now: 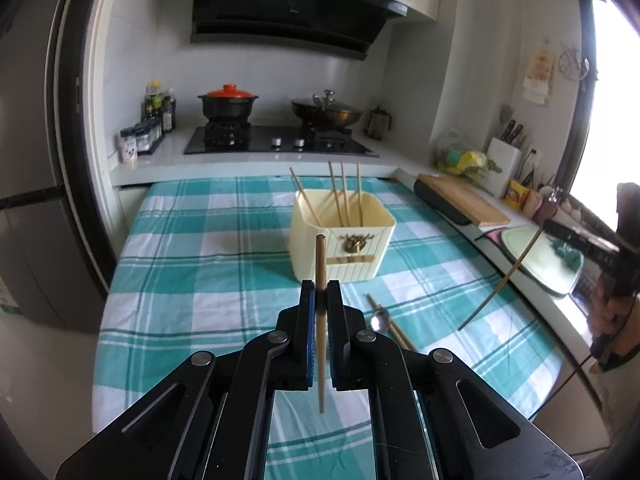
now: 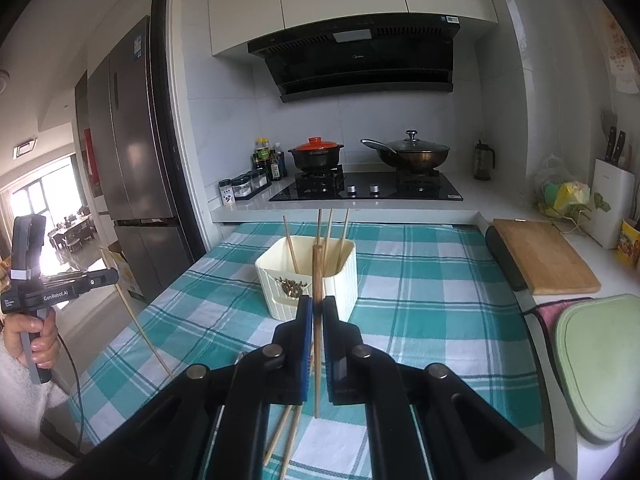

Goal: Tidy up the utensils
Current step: 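Lift the held chopstick with both tools over the cream holder, then open both tools to drop the chopstick into the cream holder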

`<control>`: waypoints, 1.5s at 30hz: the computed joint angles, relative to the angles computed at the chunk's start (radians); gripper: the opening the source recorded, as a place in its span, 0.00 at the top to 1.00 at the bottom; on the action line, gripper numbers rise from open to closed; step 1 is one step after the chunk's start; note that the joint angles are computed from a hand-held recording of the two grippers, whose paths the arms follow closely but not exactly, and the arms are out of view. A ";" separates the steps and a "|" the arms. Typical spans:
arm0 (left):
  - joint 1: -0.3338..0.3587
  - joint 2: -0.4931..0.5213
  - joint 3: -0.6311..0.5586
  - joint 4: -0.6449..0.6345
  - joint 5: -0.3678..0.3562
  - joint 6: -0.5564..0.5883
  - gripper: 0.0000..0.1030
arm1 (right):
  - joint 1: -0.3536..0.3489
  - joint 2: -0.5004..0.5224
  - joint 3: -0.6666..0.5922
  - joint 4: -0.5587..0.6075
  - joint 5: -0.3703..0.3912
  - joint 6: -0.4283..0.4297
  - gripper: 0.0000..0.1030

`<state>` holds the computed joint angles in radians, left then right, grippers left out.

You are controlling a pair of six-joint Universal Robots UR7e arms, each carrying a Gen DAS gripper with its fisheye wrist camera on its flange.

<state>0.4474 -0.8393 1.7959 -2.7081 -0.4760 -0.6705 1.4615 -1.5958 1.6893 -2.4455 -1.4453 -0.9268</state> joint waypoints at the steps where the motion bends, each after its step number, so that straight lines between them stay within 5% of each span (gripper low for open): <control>1: 0.007 0.000 -0.001 0.006 -0.004 -0.008 0.96 | 0.005 0.008 -0.008 -0.005 -0.005 0.000 0.95; 8: 0.030 -0.001 -0.042 -0.045 -0.003 0.060 0.97 | 0.054 0.093 -0.094 -0.033 -0.050 -0.002 0.95; 13: 0.041 0.044 -0.158 -0.191 0.041 0.267 0.97 | 0.106 0.182 -0.182 -0.093 -0.037 -0.005 0.95; 19: 0.098 0.191 -0.441 -0.381 0.046 0.566 0.97 | 0.153 0.311 -0.310 -0.124 0.039 0.031 0.95; 25: 0.178 0.361 -0.731 -0.396 0.023 0.681 0.97 | 0.173 0.457 -0.421 -0.113 0.003 0.040 0.95; 32: 0.277 0.447 -0.920 0.094 -0.035 0.394 0.97 | 0.176 0.658 -0.676 0.210 -0.191 0.100 0.95; 38: 0.329 0.475 -0.999 0.404 -0.129 0.168 0.95 | 0.173 0.727 -0.734 0.236 -0.254 0.119 0.88; 40: 0.333 0.466 -0.985 0.444 -0.137 0.117 0.76 | 0.170 0.722 -0.722 0.210 -0.243 0.147 0.59; 43: 0.317 0.408 -0.877 0.449 -0.111 0.070 0.43 | 0.158 0.669 -0.667 0.188 -0.194 0.170 0.58; 45: 0.300 0.364 -0.795 0.461 -0.093 0.057 0.35 | 0.150 0.611 -0.597 0.158 -0.188 0.135 0.58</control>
<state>0.7472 -0.4754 1.0013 -2.2472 -0.5690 -0.6139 1.6118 -0.9847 1.0922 -2.2875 -1.6338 -0.7919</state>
